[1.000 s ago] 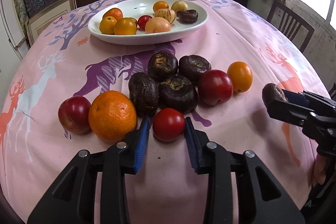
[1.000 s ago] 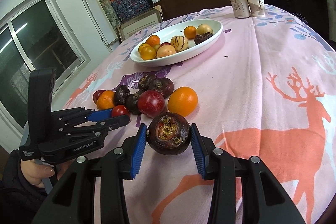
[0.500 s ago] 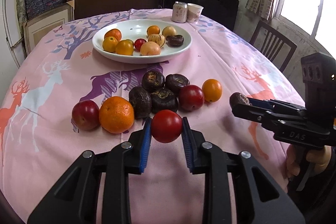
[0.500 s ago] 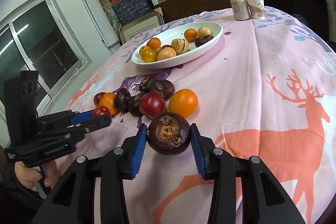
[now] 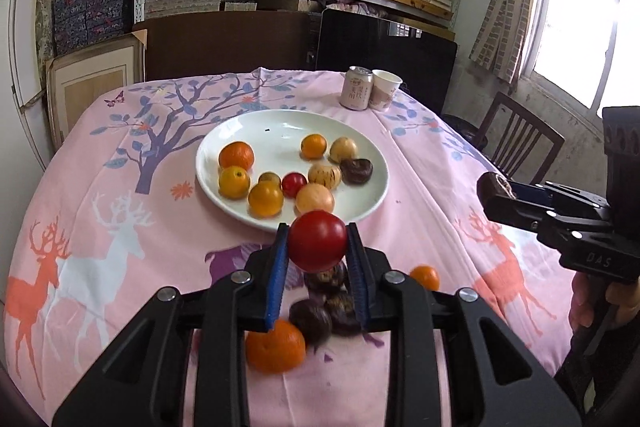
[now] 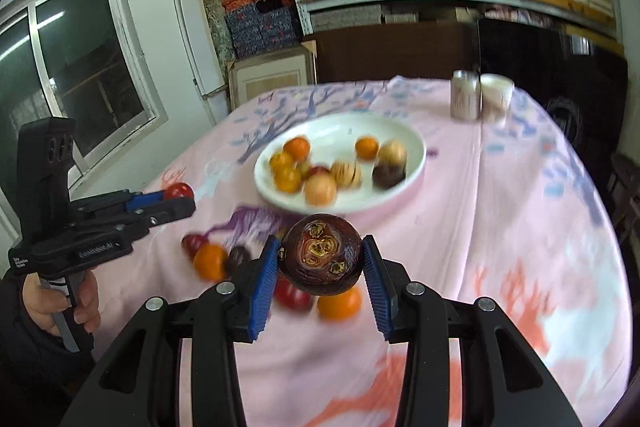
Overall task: Organize fruits
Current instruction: 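Carry both fruits onto the white plate and open both tools, then grasp an orange with the right tool while the left tool grasps a large orange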
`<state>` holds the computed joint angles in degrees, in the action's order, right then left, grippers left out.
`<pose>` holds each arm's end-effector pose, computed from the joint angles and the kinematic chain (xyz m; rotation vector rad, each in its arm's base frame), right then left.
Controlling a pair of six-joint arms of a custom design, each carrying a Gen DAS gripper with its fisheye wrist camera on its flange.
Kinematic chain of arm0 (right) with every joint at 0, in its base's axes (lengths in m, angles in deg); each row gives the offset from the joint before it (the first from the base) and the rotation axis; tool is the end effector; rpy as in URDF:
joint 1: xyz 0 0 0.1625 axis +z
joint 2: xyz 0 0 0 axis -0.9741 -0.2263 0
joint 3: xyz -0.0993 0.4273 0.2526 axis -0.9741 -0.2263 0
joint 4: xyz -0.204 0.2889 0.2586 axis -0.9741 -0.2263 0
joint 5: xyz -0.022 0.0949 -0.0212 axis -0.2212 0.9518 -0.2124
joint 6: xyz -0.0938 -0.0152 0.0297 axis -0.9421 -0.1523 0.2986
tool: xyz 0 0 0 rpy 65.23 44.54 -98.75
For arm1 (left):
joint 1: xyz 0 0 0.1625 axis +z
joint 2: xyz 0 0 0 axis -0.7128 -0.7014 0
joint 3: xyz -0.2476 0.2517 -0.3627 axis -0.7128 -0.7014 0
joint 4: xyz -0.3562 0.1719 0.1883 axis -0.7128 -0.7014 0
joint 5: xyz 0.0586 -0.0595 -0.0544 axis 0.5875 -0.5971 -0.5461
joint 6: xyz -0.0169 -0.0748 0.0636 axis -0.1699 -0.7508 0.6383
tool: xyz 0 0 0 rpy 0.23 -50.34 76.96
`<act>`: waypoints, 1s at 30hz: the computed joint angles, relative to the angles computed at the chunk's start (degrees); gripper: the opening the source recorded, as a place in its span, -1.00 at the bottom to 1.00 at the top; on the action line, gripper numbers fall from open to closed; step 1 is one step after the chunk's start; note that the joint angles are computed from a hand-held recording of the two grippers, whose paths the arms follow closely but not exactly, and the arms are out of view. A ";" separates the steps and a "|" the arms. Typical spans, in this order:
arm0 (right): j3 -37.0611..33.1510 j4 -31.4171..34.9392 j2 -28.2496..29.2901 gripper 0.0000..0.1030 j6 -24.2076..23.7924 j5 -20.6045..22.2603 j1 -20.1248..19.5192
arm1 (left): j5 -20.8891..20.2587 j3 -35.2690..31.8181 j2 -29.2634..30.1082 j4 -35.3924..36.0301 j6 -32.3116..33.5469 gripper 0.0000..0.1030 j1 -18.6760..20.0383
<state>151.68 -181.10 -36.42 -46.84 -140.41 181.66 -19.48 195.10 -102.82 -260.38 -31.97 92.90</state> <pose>0.1848 -0.3896 0.2500 0.3051 -2.3269 1.1585 -0.2648 -0.5378 0.1569 1.2266 2.5352 -0.6417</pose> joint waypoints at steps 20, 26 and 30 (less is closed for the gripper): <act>-16.00 6.58 5.89 0.16 -3.79 2.27 -7.42 | 0.21 -16.74 11.54 4.60 -5.71 0.25 5.50; -7.84 4.45 4.16 0.24 -1.28 -1.08 -5.32 | -0.67 -4.82 3.47 0.70 -3.18 0.54 4.01; -1.13 -0.26 5.36 0.25 0.71 -1.81 -4.76 | -1.50 3.49 -0.83 -2.32 -2.37 0.60 3.71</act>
<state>150.55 -181.36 -31.06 -46.13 -142.22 176.90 -20.98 198.59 -103.64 -262.70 -34.34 96.60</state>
